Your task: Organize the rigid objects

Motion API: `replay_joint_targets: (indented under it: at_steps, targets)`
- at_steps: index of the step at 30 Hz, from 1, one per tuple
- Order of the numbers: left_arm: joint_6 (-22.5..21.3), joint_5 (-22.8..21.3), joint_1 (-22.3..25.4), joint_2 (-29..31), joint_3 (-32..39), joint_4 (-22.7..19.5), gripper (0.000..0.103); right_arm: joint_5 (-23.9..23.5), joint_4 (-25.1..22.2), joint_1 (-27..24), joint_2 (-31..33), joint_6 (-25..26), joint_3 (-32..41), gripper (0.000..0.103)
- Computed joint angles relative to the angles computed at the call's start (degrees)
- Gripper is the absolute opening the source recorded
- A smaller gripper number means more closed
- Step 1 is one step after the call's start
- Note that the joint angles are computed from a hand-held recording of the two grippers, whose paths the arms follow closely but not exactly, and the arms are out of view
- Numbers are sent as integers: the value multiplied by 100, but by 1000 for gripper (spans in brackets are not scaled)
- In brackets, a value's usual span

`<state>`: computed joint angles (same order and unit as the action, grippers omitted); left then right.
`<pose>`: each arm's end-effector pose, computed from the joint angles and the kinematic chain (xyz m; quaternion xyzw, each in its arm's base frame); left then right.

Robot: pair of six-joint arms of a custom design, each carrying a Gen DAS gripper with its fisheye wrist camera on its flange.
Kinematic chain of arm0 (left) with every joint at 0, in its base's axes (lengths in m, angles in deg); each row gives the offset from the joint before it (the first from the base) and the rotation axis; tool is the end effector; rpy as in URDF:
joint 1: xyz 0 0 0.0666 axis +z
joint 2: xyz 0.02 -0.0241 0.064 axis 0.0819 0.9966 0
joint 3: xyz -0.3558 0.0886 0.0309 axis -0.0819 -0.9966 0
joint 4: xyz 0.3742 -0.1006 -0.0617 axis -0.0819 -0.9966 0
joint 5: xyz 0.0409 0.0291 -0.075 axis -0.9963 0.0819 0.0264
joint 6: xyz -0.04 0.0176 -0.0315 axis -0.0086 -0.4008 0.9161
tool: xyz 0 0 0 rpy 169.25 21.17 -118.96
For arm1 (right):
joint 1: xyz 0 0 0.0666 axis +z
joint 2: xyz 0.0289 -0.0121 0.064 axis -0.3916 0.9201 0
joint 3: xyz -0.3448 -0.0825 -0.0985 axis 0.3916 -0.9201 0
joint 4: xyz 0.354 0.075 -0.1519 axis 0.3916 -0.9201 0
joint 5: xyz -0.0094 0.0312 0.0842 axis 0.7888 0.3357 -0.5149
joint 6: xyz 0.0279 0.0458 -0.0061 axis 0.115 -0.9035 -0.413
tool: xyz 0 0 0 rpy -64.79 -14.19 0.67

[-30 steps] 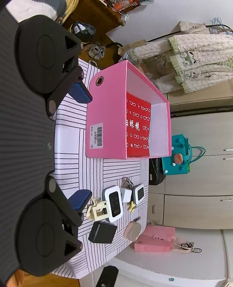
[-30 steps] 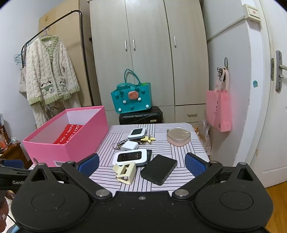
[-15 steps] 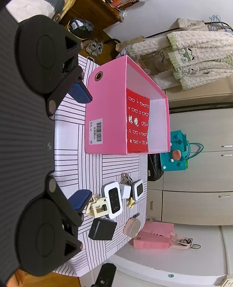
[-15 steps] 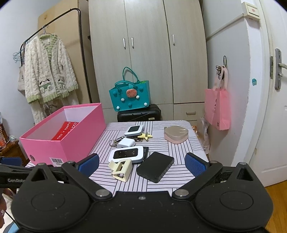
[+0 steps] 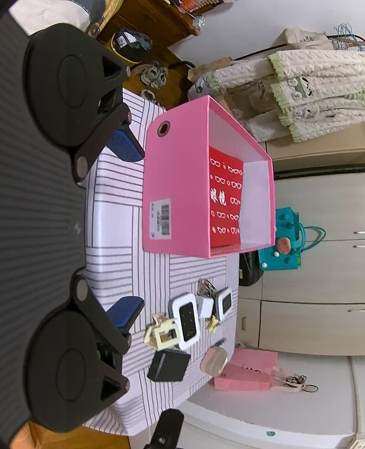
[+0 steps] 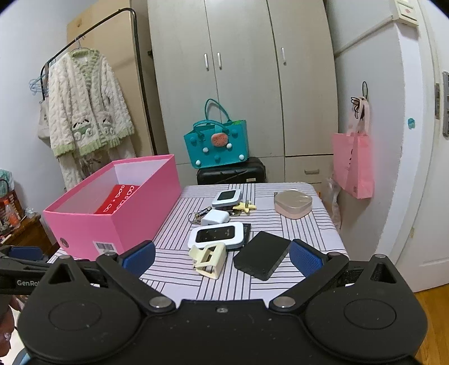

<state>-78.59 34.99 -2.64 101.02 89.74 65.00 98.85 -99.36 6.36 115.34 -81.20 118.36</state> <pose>0.5635 -0.0801 0.2780 0.1819 0.8760 -0.0770 0.4401 0.4693 0.2389 0.2935 0.1560 0.8460 -0.0379 0.5084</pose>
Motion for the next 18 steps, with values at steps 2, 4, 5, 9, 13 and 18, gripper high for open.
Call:
replay_joint_targets:
  at_steps: [2,4,5,9,13,18]
  targets:
    - [0,-45,25,31,34,-55,103,-3,-52,6,38,-10,42,103]
    - [5,-46,59,78,100,-151,103,4,-107,12,65,-40,74,103]
    - [7,-24,79,92,116,-182,103,12,-148,20,86,-69,102,103]
    - [-51,38,137,155,200,-283,103,38,-240,31,154,-168,174,103]
    - [-112,106,157,179,257,-319,103,12,-265,27,191,-212,206,103]
    - [-117,206,164,199,288,-323,103,19,-295,26,228,-152,264,103]
